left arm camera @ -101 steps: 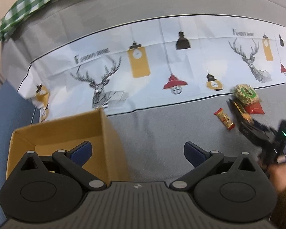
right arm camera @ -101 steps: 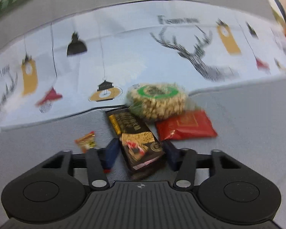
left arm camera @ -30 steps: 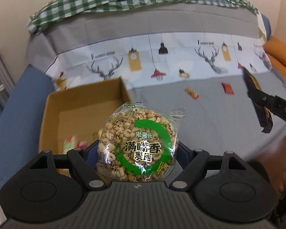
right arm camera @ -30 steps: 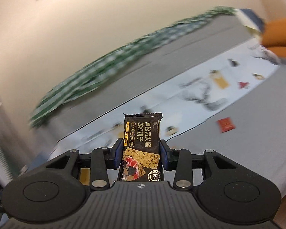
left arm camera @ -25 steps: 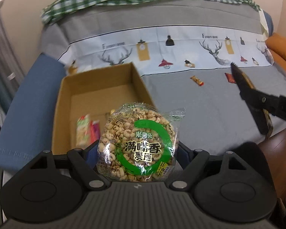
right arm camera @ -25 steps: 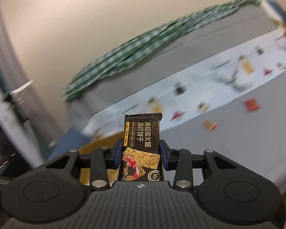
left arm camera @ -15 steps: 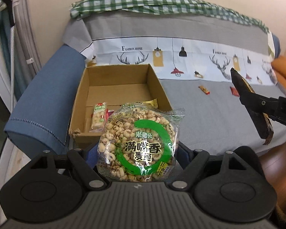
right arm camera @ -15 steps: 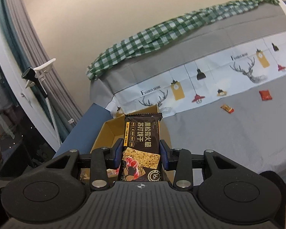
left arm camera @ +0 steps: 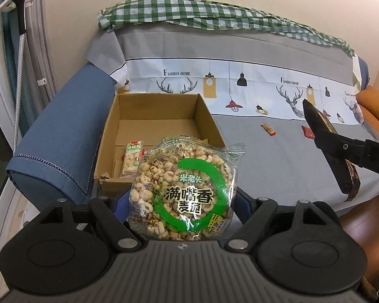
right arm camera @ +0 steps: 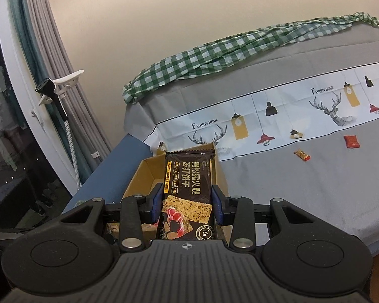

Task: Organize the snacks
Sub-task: 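Carry the puff cake and black biscuit packet with both tools over the box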

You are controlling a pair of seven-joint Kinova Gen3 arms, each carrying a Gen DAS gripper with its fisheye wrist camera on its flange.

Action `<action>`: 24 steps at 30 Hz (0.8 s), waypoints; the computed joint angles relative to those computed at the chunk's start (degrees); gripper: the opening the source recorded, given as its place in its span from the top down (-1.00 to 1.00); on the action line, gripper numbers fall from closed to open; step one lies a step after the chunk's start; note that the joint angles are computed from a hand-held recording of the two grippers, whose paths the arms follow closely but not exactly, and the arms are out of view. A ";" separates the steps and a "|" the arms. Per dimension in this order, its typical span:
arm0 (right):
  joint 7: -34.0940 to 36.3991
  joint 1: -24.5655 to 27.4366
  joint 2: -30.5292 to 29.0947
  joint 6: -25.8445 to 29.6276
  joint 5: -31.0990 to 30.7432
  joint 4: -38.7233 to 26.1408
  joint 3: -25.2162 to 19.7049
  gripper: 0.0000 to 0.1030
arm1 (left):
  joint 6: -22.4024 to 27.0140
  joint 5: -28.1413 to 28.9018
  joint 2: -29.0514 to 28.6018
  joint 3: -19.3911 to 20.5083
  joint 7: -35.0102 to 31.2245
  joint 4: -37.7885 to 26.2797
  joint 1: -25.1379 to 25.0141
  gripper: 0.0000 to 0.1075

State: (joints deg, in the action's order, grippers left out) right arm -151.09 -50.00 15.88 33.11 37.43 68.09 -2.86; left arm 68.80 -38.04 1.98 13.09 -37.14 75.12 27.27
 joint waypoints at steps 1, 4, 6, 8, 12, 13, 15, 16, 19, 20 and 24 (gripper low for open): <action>0.32 0.10 0.06 0.09 -0.16 -0.11 -0.10 0.20 | 0.08 -0.01 -0.01 -0.02 0.19 0.01 0.00 -0.56; 2.14 0.83 0.65 0.39 -1.45 -1.08 -0.56 0.20 | 0.53 -0.24 0.25 -0.07 0.76 -0.22 -0.01 -0.56; 2.99 0.93 0.97 0.50 -2.22 -1.46 -0.52 0.20 | 0.69 -0.22 0.35 -0.25 1.01 -0.29 -0.05 -0.56; 4.08 1.27 1.31 0.51 -3.28 -1.87 -0.58 0.20 | 0.70 -0.08 0.39 -0.45 1.04 -0.24 -0.18 -0.56; 6.95 1.97 2.49 1.56 -5.95 -3.67 -0.83 0.20 | 0.53 1.30 0.95 -1.11 0.40 -0.60 -0.88 -0.56; 7.67 2.10 2.63 1.69 -6.62 -3.80 -0.82 0.20 | 0.26 1.96 1.06 -1.42 -0.06 -0.61 -1.23 -0.56; 9.69 2.53 3.67 2.68 -8.42 -5.41 -1.04 0.20 | -0.09 3.24 1.47 -2.04 -1.09 -0.84 -1.98 -0.56; 10.83 2.70 4.38 3.51 -9.36 -6.58 -1.12 0.20 | -0.17 3.89 1.80 -2.35 -1.70 -1.15 -2.37 -0.56; 14.01 2.91 6.39 5.62 -11.73 -9.88 -1.01 0.20 | -0.71 5.47 2.49 -3.44 -3.21 -1.80 -3.56 -0.56; 14.89 2.77 7.15 6.42 -12.23 -11.12 -0.75 0.20 | -0.78 6.02 2.84 -3.83 -3.83 -2.33 -4.03 -0.56; 19.24 2.43 10.36 8.76 -13.97 -16.17 -0.01 0.20 | 0.01 7.26 5.53 -5.65 -6.83 -6.70 -5.74 -0.56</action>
